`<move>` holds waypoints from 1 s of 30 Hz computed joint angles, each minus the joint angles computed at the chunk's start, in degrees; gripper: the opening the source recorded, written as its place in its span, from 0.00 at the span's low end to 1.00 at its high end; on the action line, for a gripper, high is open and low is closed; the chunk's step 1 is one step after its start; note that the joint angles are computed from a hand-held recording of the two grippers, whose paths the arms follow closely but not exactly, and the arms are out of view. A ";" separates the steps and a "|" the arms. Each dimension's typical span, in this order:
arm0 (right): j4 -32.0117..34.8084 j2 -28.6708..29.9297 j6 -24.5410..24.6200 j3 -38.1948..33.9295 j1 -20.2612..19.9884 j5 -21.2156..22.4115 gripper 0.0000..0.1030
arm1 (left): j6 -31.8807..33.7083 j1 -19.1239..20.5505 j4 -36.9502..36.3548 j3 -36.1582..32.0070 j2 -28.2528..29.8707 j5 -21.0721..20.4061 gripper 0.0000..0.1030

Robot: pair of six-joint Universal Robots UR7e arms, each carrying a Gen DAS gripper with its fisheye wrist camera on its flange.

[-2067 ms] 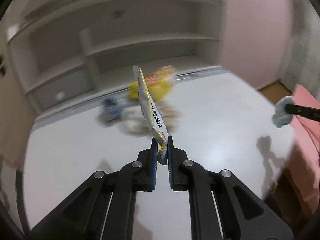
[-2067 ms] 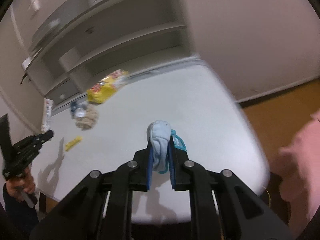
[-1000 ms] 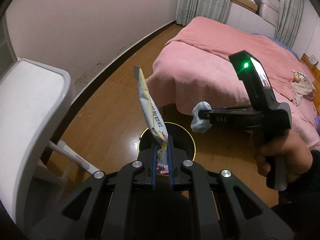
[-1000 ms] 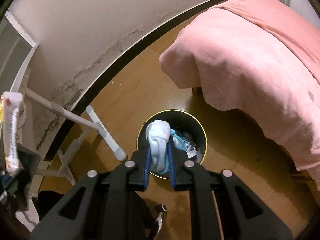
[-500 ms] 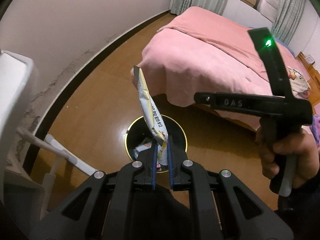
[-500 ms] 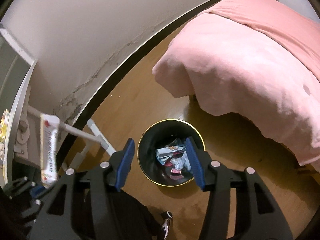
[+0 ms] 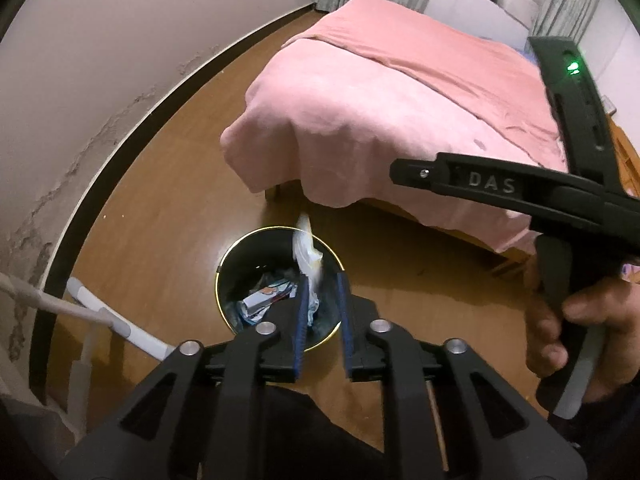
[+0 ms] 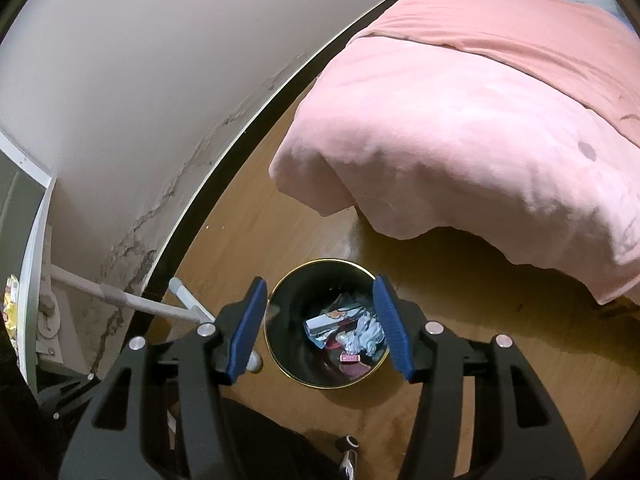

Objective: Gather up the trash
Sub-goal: 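Move both open tools back to the desk toward the remaining trash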

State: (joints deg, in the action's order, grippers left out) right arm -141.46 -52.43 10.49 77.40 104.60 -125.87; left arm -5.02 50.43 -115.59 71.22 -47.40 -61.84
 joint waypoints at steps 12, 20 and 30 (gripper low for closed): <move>1.02 -0.22 -2.65 0.62 1.10 -0.21 0.68 | 0.11 -2.64 -4.96 6.11 -7.35 7.74 0.88; 2.88 2.37 -8.59 -2.12 6.95 1.73 0.71 | -4.06 -5.17 -4.90 14.55 -24.18 23.47 0.91; 12.49 17.57 -17.92 -19.67 18.24 15.74 0.72 | -35.86 -2.74 30.46 11.51 -43.04 44.18 0.91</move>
